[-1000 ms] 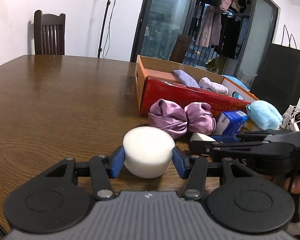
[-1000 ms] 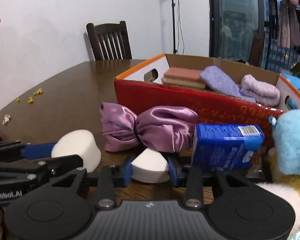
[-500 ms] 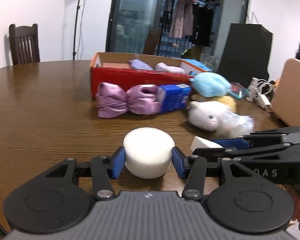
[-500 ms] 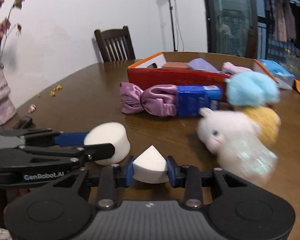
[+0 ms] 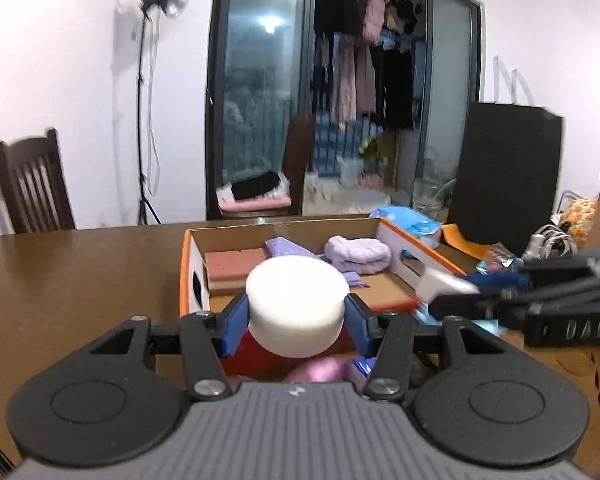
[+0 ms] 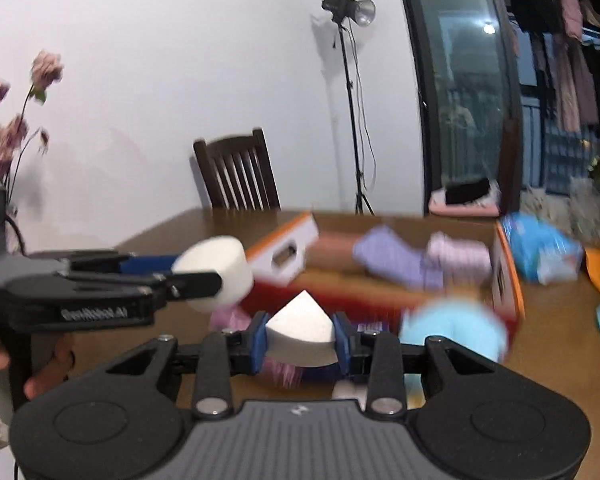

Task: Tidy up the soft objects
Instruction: 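Carry both white sponges into the box and open both tools, then move both open tools back over the pile of soft items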

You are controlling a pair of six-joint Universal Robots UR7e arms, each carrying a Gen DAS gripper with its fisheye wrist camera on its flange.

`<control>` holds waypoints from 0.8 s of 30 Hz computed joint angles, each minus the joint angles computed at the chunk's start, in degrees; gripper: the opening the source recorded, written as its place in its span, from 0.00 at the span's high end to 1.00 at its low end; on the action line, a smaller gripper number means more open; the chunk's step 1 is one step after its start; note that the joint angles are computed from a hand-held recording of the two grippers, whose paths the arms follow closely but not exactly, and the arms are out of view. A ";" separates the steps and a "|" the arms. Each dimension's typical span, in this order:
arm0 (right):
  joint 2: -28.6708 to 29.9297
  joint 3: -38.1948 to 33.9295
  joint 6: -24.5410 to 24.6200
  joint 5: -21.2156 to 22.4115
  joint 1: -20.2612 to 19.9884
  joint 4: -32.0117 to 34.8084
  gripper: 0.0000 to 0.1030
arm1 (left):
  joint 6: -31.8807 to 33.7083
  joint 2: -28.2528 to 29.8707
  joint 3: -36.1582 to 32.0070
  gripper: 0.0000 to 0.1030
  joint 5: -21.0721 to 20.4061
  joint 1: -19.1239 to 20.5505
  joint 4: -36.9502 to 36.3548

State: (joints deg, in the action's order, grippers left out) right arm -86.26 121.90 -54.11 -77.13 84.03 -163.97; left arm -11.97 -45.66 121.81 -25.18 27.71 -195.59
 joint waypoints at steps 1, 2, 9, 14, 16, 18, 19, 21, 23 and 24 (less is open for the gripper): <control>3.00 -3.80 1.39 -0.82 1.08 1.71 0.66 | 1.26 0.15 -2.12 0.49 -0.93 2.06 0.96; 6.23 -8.28 3.21 -1.91 2.05 4.72 0.66 | 2.89 0.45 -4.37 0.49 -1.89 4.22 2.29; 27.82 -33.63 10.45 -14.50 7.23 16.12 0.66 | 9.74 3.57 -14.47 0.38 -5.61 14.47 9.94; 35.17 -40.89 12.00 -18.85 8.46 20.05 0.60 | 17.72 4.66 -13.85 0.20 -7.89 15.84 0.82; 35.71 -41.29 13.06 -18.88 8.53 20.56 0.57 | 18.27 4.53 -13.29 0.20 -8.51 15.89 -1.47; 35.96 -41.49 13.30 -18.38 8.51 20.05 0.47 | 18.11 3.87 -12.62 0.18 -9.11 15.89 -2.78; 35.90 -41.37 13.52 -18.16 8.48 19.57 0.46 | 18.21 3.65 -12.30 0.17 -8.73 15.75 -3.56; 34.97 -40.10 14.22 -17.78 8.44 18.91 0.44 | 18.26 3.18 -12.09 0.15 -8.09 15.30 -3.66; 33.84 -39.08 14.36 -17.26 8.54 18.11 0.44 | 17.90 2.96 -11.93 0.15 -5.91 14.52 -4.56; 33.12 -38.59 13.88 -17.19 8.50 17.82 0.44 | 17.42 2.53 -11.66 0.15 -5.31 14.17 -4.44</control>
State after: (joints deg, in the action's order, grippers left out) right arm -53.14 83.31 -40.22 -94.32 92.53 -146.15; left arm 5.45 -43.13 110.16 -30.49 41.88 -200.03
